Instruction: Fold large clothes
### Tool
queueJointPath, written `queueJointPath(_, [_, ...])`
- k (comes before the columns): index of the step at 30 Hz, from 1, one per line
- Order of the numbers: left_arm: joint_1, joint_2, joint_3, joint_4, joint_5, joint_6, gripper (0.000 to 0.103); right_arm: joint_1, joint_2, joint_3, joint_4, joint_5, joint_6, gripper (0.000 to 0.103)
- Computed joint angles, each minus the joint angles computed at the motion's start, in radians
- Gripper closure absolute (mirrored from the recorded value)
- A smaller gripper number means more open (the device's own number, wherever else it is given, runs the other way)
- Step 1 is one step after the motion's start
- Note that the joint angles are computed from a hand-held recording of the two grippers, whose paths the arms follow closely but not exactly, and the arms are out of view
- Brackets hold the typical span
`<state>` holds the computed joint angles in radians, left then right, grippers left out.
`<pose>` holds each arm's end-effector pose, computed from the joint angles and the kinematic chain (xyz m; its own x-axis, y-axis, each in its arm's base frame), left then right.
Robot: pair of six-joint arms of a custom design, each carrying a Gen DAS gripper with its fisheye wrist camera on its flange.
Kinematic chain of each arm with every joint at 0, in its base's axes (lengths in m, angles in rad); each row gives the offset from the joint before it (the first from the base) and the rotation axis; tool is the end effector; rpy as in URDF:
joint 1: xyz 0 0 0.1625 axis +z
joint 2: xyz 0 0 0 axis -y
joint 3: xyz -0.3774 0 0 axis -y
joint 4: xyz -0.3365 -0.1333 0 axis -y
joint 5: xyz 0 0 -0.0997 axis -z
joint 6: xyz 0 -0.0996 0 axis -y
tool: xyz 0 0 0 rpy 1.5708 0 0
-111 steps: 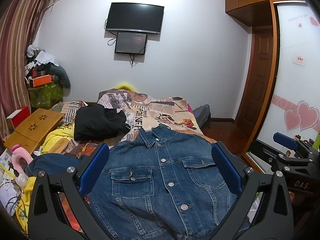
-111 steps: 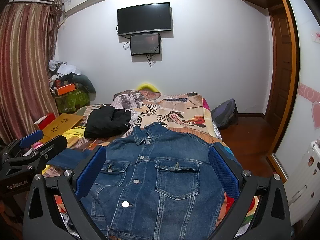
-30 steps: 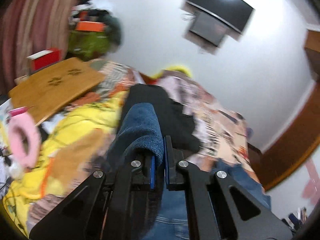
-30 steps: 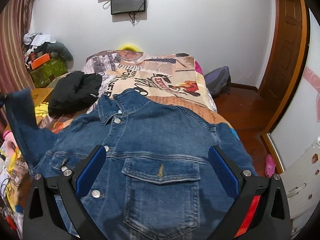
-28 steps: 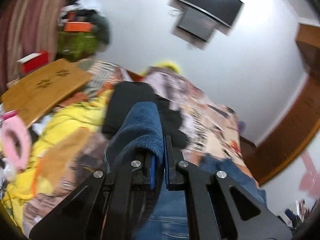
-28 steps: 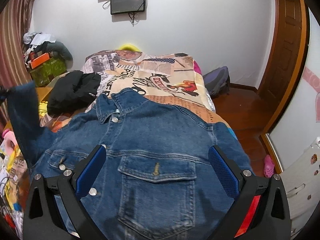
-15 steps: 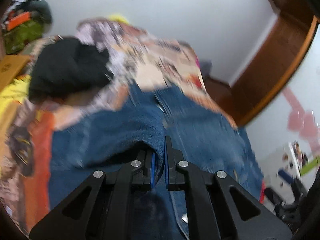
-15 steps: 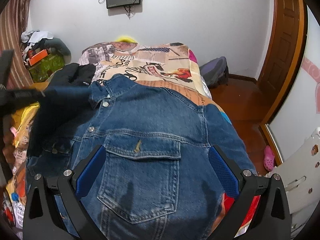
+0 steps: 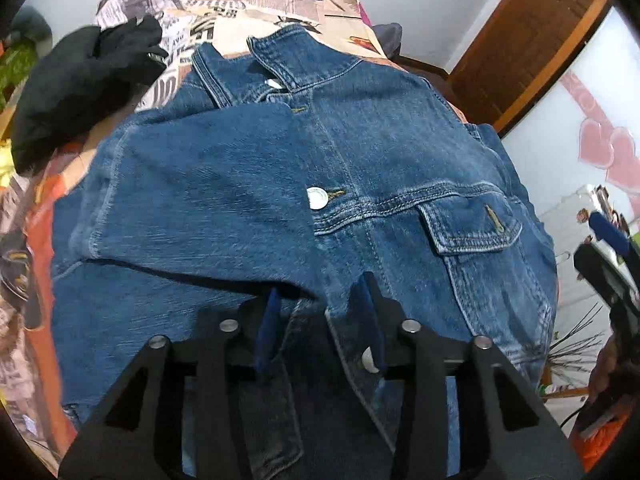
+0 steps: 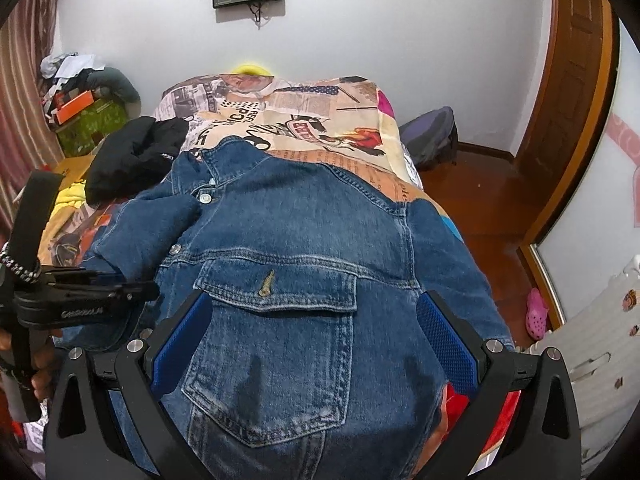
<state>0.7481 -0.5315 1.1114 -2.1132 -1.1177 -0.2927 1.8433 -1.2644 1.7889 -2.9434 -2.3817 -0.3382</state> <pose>-0.3950 -0.6079 0.0762 -0.7854 0.4455 -0.4297 0.5283 0.8442 -0.0903 0.1995 -0.4868 0.3832 -0.7048 0.1077 0.7012 -0.4366 0.7131 -0.5485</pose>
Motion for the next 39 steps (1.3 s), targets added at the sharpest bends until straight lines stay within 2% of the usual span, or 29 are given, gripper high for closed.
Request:
queueJointPath(3, [-0.013,-0.036,0.038,-0.014,0.034,0.029,0.059,0.011,0.019,-0.018,-0.01,0.0,-0.021,0.001])
queueJointPath(8, [-0.046,-0.119,0.155,-0.172,0.204,0.079,0.042,0.034,0.069,-0.057,-0.044,0.0,-0.081,0.001])
queueJointPath(12, [-0.048,-0.191,0.229,-0.28,0.31,0.107,0.039,0.052,0.114,-0.098,-0.042,0.01,-0.114,0.001])
queueJointPath(14, [-0.039,-0.208,0.235,-0.299,0.35,0.116,0.035,0.059,0.14,-0.128,-0.02,0.03,-0.133,0.001])
queueJointPath(19, [-0.004,-0.274,0.299,-0.34,0.454,0.1,0.035,0.071,0.217,-0.208,0.065,0.073,-0.185,0.001])
queueJointPath(25, [0.036,-0.339,0.384,-0.334,0.493,0.046,0.035,0.078,0.316,-0.314,0.233,0.136,-0.243,0.002])
queueJointPath(29, [0.061,-0.364,0.419,-0.301,0.485,0.013,0.035,0.085,0.399,-0.397,0.344,0.153,-0.284,0.003])
queueJointPath(35, [0.084,-0.381,0.456,-0.305,0.457,-0.005,0.035,0.085,0.518,-0.528,0.501,0.137,-0.299,0.004])
queueJointPath(39, [0.099,-0.374,0.456,-0.297,0.443,-0.017,0.035,0.081,0.591,-0.622,0.613,0.098,-0.298,0.013])
